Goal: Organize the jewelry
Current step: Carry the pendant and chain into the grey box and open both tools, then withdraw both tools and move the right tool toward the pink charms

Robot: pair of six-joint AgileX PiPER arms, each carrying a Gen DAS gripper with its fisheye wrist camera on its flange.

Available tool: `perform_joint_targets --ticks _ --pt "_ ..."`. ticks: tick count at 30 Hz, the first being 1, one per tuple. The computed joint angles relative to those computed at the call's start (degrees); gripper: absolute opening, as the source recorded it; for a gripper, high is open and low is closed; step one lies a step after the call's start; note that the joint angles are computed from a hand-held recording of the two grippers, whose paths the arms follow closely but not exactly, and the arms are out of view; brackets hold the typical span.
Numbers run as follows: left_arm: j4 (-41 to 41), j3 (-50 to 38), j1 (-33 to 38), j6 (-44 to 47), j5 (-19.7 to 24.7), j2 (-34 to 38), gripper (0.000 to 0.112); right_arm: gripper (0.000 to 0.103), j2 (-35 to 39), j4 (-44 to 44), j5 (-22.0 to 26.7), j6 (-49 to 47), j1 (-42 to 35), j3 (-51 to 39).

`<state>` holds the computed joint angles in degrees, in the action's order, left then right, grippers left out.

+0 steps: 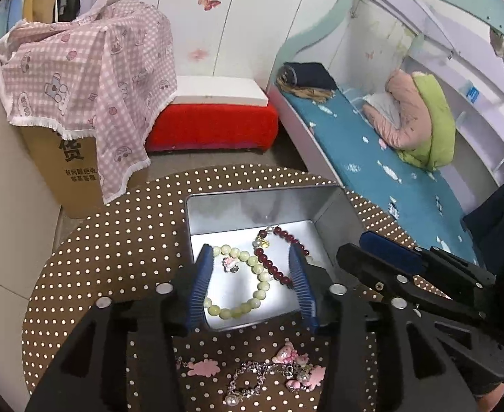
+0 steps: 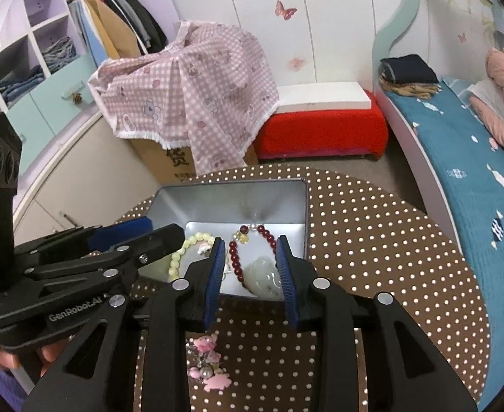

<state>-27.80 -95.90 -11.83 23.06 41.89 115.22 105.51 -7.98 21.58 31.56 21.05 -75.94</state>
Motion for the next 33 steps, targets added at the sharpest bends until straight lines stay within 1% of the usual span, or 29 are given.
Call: perform_joint_targets --ticks 2,4,5,6,8,10,14,15,18,19,21,25,27,30,33 --pt "-1.2 2.3 0.4 1.2 -1.4 -2.0 0.055 0.045 -1.9 -4.0 -0.6 4.0 0.5 1.6" --pt "-2.4 5.4 1.0 2.9 -3.5 -4.8 0.062 0.045 -3.9 -7.8 -0.8 7.4 1.3 3.2" --pt "-3.2 6.5 1.4 3.7 -4.0 -5.7 0.063 0.045 -4.6 -8.6 -0.7 8.1 1.5 3.6" --pt "-4.5 7.9 2.0 5.0 -4.4 -7.1 0.064 0.046 -5.8 -11.2 -0.7 10.5 1.9 4.6" --pt "-6.7 10.4 3.1 7.1 -4.9 -9.3 0.070 0.048 -7.9 -17.1 -0.3 16.2 3.1 6.4" --pt "-9.1 14.2 4.5 9.7 -6.6 -12.2 0.072 0.050 -10.5 -23.9 0.1 22.9 4.7 8.9" --pt "-13.9 20.2 7.8 15.1 -7.1 -16.1 0.072 0.053 -14.7 -33.9 1.7 33.4 7.8 13.3" --pt "-14.1 21.7 8.2 15.8 -7.8 -17.0 0.072 0.054 -15.9 -37.0 2.6 36.7 9.0 14.9" --pt "-14.7 26.7 9.4 18.5 -10.6 -19.2 0.072 0.056 -18.2 -42.9 4.3 44.3 11.7 18.8" --pt "-15.1 28.7 9.9 19.3 -11.5 -19.9 0.072 0.056 -18.6 -43.8 4.5 45.7 12.3 19.8" --pt "-15.2 30.3 10.6 20.2 -12.0 -20.1 0.072 0.056 -19.1 -46.1 4.5 49.6 13.6 22.1" --pt "-17.0 34.6 12.2 23.1 -13.5 -20.7 0.072 0.056 -18.8 -48.0 4.5 54.3 15.5 25.5" --pt "-18.0 36.9 12.8 25.0 -14.1 -21.0 0.072 0.056 -18.2 -48.0 3.8 55.8 16.0 26.8" --pt "-19.8 39.0 13.4 27.0 -13.9 -20.6 0.072 0.056 -16.5 -48.2 2.9 57.1 17.0 27.8" --pt "-20.2 40.2 13.2 27.8 -14.1 -19.5 0.072 0.056 -13.8 -46.5 1.8 55.8 17.2 27.1"
